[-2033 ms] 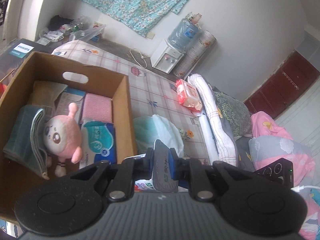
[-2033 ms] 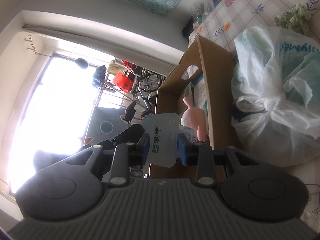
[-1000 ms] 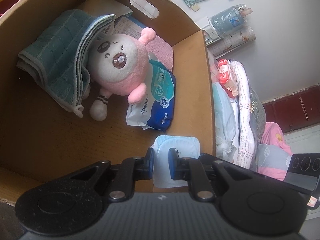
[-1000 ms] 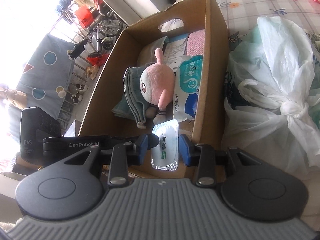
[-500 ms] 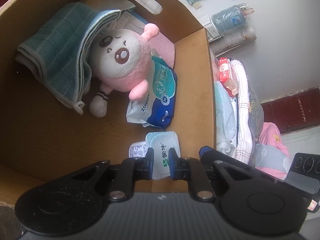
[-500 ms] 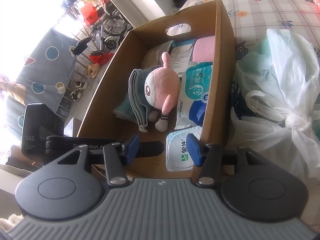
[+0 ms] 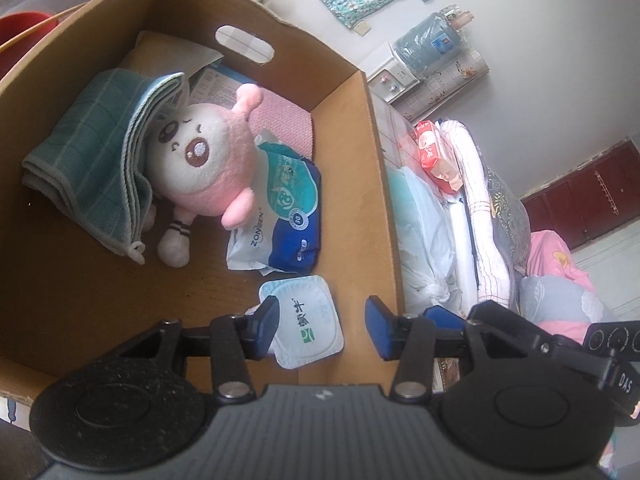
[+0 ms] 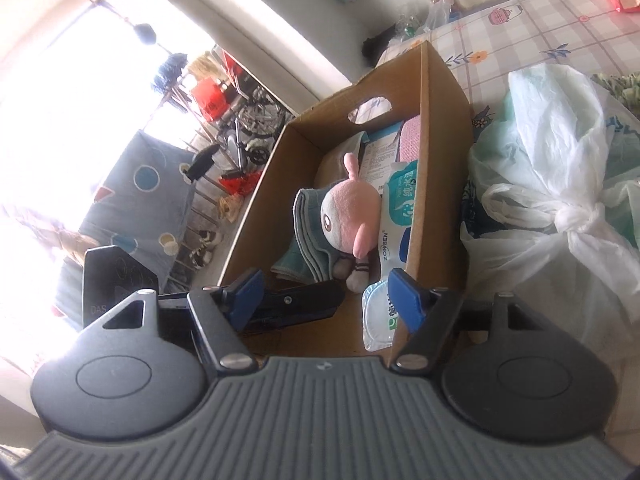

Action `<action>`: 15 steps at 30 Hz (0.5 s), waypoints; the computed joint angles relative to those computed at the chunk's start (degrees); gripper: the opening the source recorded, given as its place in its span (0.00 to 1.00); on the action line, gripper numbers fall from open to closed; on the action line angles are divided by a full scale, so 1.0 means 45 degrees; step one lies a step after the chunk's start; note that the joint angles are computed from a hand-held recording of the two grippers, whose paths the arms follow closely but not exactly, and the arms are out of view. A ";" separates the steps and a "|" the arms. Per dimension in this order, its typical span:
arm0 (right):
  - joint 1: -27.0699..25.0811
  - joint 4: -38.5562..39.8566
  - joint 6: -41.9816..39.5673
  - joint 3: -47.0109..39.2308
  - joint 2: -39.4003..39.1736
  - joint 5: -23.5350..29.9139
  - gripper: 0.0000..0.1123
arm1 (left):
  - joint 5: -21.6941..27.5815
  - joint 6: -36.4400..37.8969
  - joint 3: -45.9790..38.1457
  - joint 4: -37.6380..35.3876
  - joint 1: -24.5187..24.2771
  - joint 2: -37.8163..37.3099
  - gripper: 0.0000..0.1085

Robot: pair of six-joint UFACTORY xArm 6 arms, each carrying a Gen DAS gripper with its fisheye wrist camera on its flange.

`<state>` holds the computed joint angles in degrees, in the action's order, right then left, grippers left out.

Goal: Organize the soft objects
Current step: 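Move the right tool back toward the orange-and-white striped cloth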

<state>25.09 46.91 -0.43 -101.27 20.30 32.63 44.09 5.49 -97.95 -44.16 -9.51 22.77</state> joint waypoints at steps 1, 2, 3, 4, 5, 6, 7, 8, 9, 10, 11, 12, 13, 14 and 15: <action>0.0014 0.0571 -0.0376 0.0866 -0.0562 -0.0641 0.63 | -0.0194 0.0133 0.0054 0.0184 -0.0140 -0.0101 0.49; 0.0010 0.1022 -0.0673 0.1578 -0.1039 -0.1157 0.63 | -0.0456 0.0247 0.0142 0.0419 -0.0305 -0.0220 0.52; -0.0008 0.1537 -0.1022 0.2376 -0.1586 -0.1713 0.63 | -0.0788 0.0339 0.0257 0.0768 -0.0518 -0.0373 0.53; -0.0042 0.1886 -0.1209 0.3063 -0.2078 -0.2206 0.63 | -0.1109 0.0415 0.0361 0.1129 -0.0729 -0.0515 0.56; -0.0085 0.2079 -0.1249 0.3700 -0.2533 -0.2678 0.63 | -0.1346 0.0482 0.0428 0.1357 -0.0889 -0.0606 0.59; -0.0126 0.2172 -0.1232 0.4203 -0.2897 -0.3051 0.63 | -0.1675 0.0601 0.0495 0.1651 -0.1126 -0.0710 0.60; -0.0203 0.2224 -0.1162 0.4885 -0.3386 -0.3550 0.64 | -0.1973 0.0774 0.0557 0.1846 -0.1349 -0.0800 0.62; -0.0274 0.2090 -0.0943 0.5451 -0.3783 -0.3985 0.64 | -0.2201 0.0932 0.0604 0.1968 -0.1553 -0.0878 0.64; -0.0385 0.1694 -0.0508 0.6070 -0.4207 -0.4451 0.64 | -0.2386 0.1065 0.0618 0.2053 -0.1752 -0.0920 0.65; -0.0515 0.1149 -0.0010 0.6672 -0.4609 -0.4836 0.64 | -0.2542 0.1198 0.0621 0.2093 -0.1933 -0.0946 0.66; -0.0647 0.0470 0.0602 0.7147 -0.4920 -0.5101 0.64 | -0.2696 0.1357 0.0581 0.2125 -0.2144 -0.0936 0.67; -0.0879 -0.0455 0.1398 0.7777 -0.5318 -0.5345 0.64 | -0.2818 0.1439 0.0474 0.2251 -0.2385 -0.0878 0.67; -0.1128 -0.1590 0.2340 0.8245 -0.5624 -0.5453 0.64 | -0.2880 0.1513 0.0352 0.2368 -0.2576 -0.0800 0.67; -0.1381 -0.2811 0.3313 0.8623 -0.5874 -0.5505 0.64 | -0.2921 0.1614 0.0174 0.2507 -0.2803 -0.0672 0.67; -0.1599 -0.3633 0.3869 0.8824 -0.6023 -0.5471 0.64 | -0.2942 0.1610 0.0009 0.2647 -0.2966 -0.0547 0.67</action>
